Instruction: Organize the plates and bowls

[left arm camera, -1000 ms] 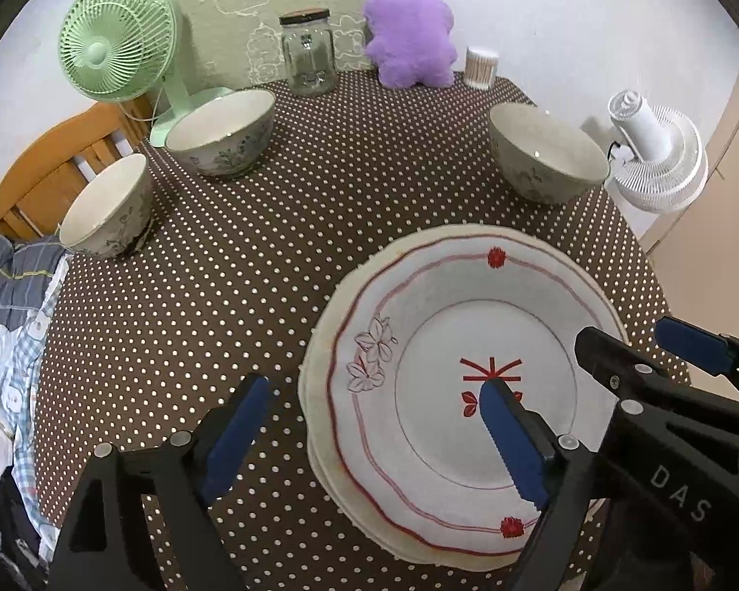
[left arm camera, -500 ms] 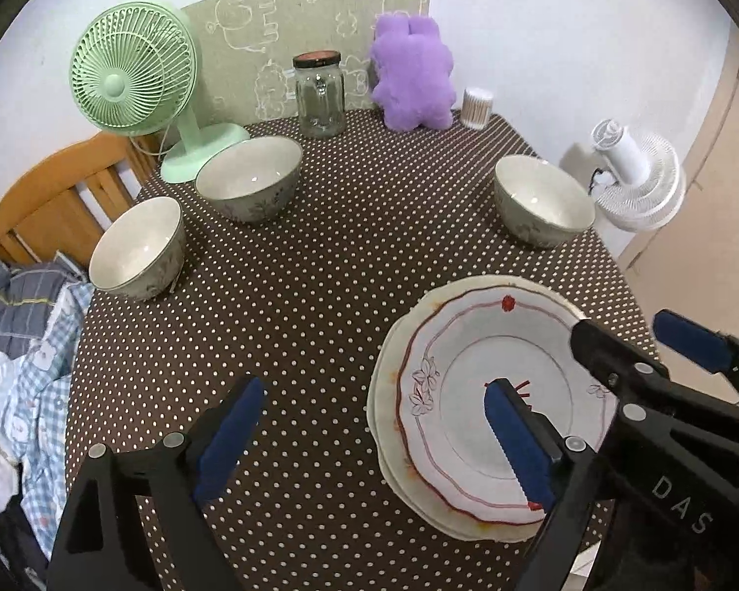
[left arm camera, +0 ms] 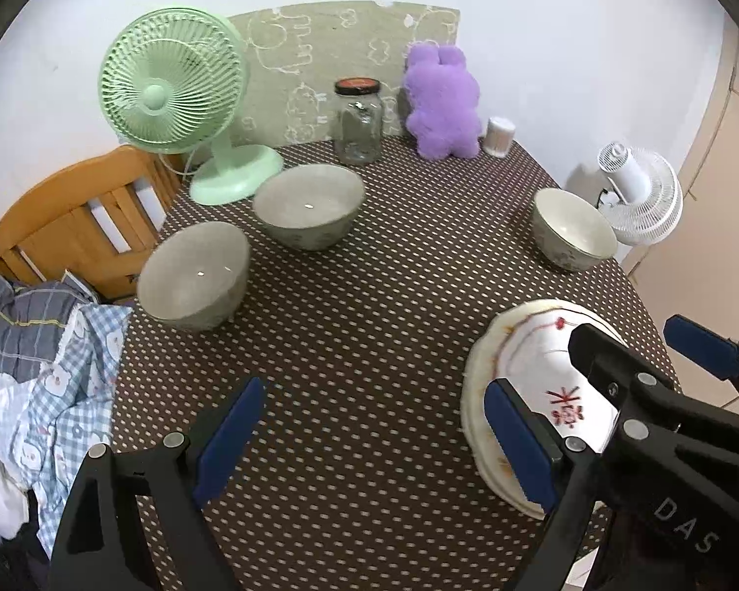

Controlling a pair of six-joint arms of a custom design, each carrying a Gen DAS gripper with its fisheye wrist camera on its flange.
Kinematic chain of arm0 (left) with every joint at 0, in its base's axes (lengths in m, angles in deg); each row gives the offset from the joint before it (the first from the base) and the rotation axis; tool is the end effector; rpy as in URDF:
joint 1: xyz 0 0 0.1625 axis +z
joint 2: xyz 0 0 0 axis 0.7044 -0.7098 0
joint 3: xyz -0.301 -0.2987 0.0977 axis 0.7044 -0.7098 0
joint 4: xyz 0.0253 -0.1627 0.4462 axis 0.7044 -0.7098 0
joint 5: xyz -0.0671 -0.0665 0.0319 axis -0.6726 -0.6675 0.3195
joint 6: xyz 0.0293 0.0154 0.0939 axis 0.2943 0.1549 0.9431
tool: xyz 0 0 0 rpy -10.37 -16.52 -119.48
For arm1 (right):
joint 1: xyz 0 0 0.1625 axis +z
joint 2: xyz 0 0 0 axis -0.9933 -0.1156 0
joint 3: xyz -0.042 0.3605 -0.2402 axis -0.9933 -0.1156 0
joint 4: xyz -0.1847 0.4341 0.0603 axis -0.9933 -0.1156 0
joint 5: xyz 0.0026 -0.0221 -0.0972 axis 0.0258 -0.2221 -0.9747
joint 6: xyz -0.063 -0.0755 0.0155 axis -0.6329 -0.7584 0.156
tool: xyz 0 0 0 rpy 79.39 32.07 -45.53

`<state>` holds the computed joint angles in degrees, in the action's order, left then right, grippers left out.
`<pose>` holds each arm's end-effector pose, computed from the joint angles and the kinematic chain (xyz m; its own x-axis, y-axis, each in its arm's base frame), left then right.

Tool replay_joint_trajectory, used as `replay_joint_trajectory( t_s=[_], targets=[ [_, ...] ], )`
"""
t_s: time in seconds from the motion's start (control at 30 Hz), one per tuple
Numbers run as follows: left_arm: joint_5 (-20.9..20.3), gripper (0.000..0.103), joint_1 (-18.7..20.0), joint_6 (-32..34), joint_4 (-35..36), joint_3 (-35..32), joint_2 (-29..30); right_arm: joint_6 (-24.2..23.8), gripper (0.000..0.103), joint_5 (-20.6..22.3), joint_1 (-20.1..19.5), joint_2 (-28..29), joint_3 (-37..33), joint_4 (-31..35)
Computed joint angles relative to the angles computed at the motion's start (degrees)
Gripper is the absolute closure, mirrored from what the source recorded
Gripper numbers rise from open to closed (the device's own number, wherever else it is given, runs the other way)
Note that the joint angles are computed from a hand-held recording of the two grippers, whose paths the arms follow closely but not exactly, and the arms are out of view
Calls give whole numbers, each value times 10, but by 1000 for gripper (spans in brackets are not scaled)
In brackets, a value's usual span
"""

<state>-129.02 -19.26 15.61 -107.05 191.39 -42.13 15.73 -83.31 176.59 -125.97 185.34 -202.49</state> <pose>-0.3248 -0.3813 -0.0174 -0.7340 0.0474 -0.6775 0.3838 0.8520 -0.3562 0.0945 -0.3861 0.2428 -0.7116 -0.0231 0.7022 -0.3968 0.8380 -0.3746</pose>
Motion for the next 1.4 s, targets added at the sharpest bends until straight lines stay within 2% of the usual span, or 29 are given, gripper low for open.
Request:
replay_joint_trajectory(
  t_s=[0.13,0.33,0.53,0.7,0.9,1.0,1.3,1.37,1.4],
  targets=[
    [1,11,16,35,-17,18,-30,17,22,-10,28,37,-3,-36],
    [10,12,38,73,-32,42,-64,50,22,-30,60,94,-20,-43],
    [22,12,66,106,-39,52,-81,94,22,-44,74,144,-40,-38],
    [35,16,97,137,-50,57,-91,85,22,-55,89,199,-67,-53],
    [72,18,133,156,-69,58,-97,94,23,-44,96,257,-102,-66],
    [83,24,151,171,-74,52,-95,85,23,-41,99,287,-121,-83],
    [106,38,207,223,-108,32,-74,102,38,-21,95,363,-176,-76],
    [107,44,220,230,-105,21,-66,107,47,-20,94,379,-188,-73],
    [108,45,226,235,-109,18,-63,111,48,-18,92,388,-195,-70]
  ],
)
